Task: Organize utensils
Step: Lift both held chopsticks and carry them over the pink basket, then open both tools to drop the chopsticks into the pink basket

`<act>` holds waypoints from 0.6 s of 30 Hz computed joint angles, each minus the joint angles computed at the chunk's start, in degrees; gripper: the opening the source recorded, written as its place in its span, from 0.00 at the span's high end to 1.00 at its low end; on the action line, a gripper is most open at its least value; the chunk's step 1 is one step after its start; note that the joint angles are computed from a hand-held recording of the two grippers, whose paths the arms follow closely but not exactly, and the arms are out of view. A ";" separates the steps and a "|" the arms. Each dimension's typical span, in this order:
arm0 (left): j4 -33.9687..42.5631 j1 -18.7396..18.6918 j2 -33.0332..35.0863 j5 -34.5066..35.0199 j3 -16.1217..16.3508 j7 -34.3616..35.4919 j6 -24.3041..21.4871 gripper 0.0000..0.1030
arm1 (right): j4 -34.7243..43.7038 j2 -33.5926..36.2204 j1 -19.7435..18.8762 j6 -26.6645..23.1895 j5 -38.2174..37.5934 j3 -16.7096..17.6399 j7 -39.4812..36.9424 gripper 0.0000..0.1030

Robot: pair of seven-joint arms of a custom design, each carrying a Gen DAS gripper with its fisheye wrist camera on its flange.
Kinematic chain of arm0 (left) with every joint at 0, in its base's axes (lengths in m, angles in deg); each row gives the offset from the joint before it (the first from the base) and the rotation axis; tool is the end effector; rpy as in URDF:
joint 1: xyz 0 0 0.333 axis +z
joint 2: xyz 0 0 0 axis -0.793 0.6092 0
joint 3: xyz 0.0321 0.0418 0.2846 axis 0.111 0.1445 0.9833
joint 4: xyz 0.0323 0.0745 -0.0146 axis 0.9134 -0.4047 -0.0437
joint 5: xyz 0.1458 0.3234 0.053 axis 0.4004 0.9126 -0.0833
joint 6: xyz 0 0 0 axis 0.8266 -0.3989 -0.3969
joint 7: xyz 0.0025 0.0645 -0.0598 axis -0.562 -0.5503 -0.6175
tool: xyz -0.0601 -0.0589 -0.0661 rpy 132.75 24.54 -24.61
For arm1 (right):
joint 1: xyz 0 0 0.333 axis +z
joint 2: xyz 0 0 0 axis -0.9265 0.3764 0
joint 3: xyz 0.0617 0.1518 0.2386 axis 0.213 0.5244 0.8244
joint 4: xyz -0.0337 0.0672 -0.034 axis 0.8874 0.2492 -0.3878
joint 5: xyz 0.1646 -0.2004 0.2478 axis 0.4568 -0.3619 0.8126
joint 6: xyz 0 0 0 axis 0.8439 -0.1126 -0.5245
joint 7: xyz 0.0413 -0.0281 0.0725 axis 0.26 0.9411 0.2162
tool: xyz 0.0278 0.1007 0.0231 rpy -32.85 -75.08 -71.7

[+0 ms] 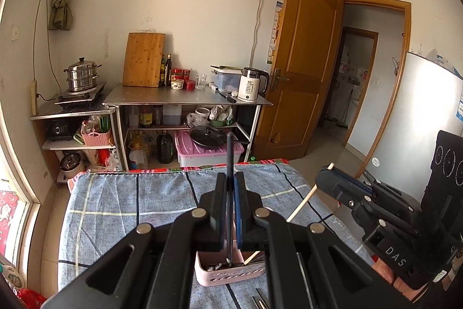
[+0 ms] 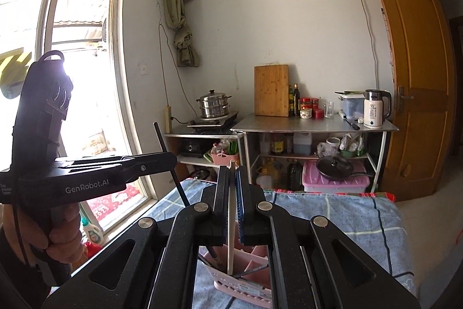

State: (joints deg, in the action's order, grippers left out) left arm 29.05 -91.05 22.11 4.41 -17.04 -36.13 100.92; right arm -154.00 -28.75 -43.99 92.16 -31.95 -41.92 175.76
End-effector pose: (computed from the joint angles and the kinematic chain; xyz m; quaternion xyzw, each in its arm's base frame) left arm 0.5331 -0.4661 0.6482 -0.5091 0.6830 -0.4718 0.2273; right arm 0.5009 0.3135 0.6235 -0.6419 0.4688 -0.2944 0.5306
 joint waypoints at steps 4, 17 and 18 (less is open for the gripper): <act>-0.40 0.83 1.22 -1.31 -0.27 0.30 1.51 0.95 | 1.54 2.55 0.29 0.10 0.87 -0.66 0.33 0.96; -4.35 2.10 1.79 -5.56 -0.80 0.50 -0.19 0.95 | -1.26 5.34 -1.35 -6.08 23.97 3.76 -22.77 0.95; -4.92 1.85 1.47 -5.07 -0.42 -0.06 -0.07 0.94 | -1.56 5.20 -1.36 -6.34 25.26 3.92 -23.98 0.95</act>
State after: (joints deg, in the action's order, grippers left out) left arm 24.12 -89.20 23.58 -0.66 -17.45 -36.19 100.85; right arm -155.56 -23.55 -45.35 85.83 -6.69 -38.00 151.78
